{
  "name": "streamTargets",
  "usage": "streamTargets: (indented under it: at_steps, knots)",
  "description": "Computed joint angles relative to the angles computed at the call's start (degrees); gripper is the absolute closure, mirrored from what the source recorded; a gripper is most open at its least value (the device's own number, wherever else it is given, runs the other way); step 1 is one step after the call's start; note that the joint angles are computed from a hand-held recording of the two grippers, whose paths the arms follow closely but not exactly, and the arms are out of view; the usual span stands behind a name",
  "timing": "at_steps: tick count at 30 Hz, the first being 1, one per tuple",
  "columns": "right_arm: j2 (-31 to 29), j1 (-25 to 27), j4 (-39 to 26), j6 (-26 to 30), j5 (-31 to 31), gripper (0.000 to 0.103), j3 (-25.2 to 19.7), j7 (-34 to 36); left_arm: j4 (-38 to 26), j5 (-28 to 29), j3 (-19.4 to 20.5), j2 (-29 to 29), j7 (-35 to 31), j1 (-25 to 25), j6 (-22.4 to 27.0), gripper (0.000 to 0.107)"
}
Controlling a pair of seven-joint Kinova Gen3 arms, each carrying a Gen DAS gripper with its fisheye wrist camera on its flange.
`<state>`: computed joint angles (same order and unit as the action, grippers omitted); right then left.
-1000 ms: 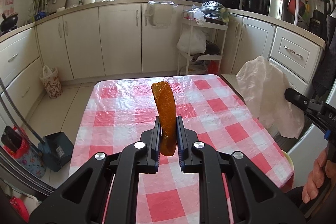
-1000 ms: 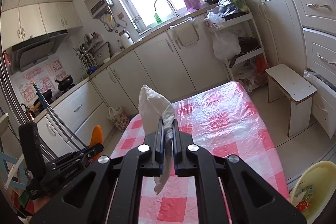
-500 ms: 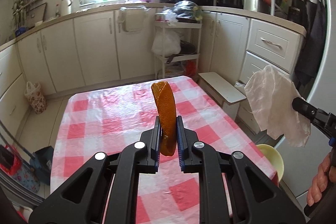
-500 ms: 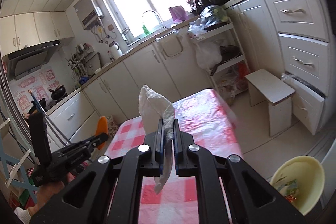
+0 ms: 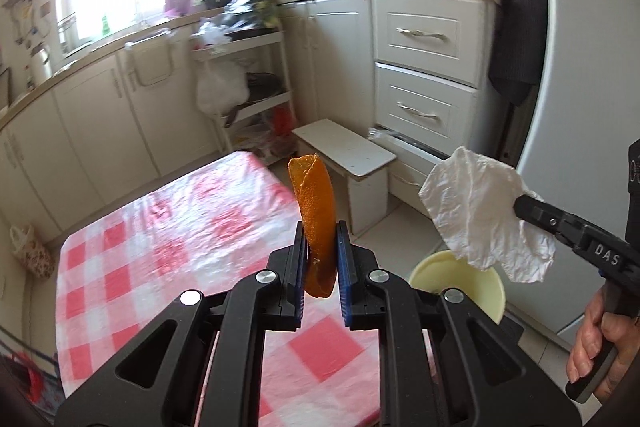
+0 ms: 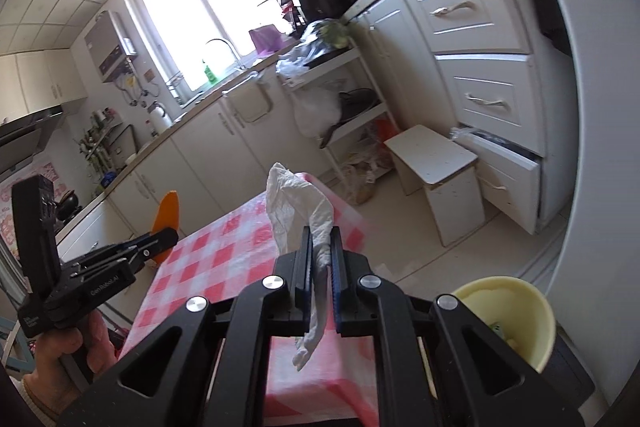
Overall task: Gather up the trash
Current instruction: 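Lift the peel and tissue and carry them to the yellow bin, then open both grippers to drop the peel and tissue into the bin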
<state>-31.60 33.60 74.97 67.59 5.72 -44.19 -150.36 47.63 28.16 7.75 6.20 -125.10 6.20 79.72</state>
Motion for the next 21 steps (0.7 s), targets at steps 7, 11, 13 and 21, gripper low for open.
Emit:
streamTargets:
  at_steps: [7, 11, 13, 21]
  knots:
    - [-3.5, -2.8, 4.2, 3.2, -0.2, 0.092, 5.5, -1.0, -2.1, -6.2, 3.5, 1.3, 3.9, 8.4, 0.3, 0.094]
    - [-4.9, -4.2, 6.3, 4.7, -0.2, 0.092, 7.9, -1.9, -4.2, -9.8, 4.7, 2.7, 6.7, 13.3, 1.1, 0.094]
    - [-5.3, -4.7, 7.2, 5.4, -0.1, 0.092, 8.7, -2.4, -5.5, -11.1, 5.1, 3.8, 8.6, 15.5, 1.9, 0.094]
    - [-5.7, -6.6, 10.3, 8.4, 0.1, 0.092, 10.1, -4.6, -13.1, -12.4, 5.8, 11.3, 18.2, 22.0, 10.1, 0.094]
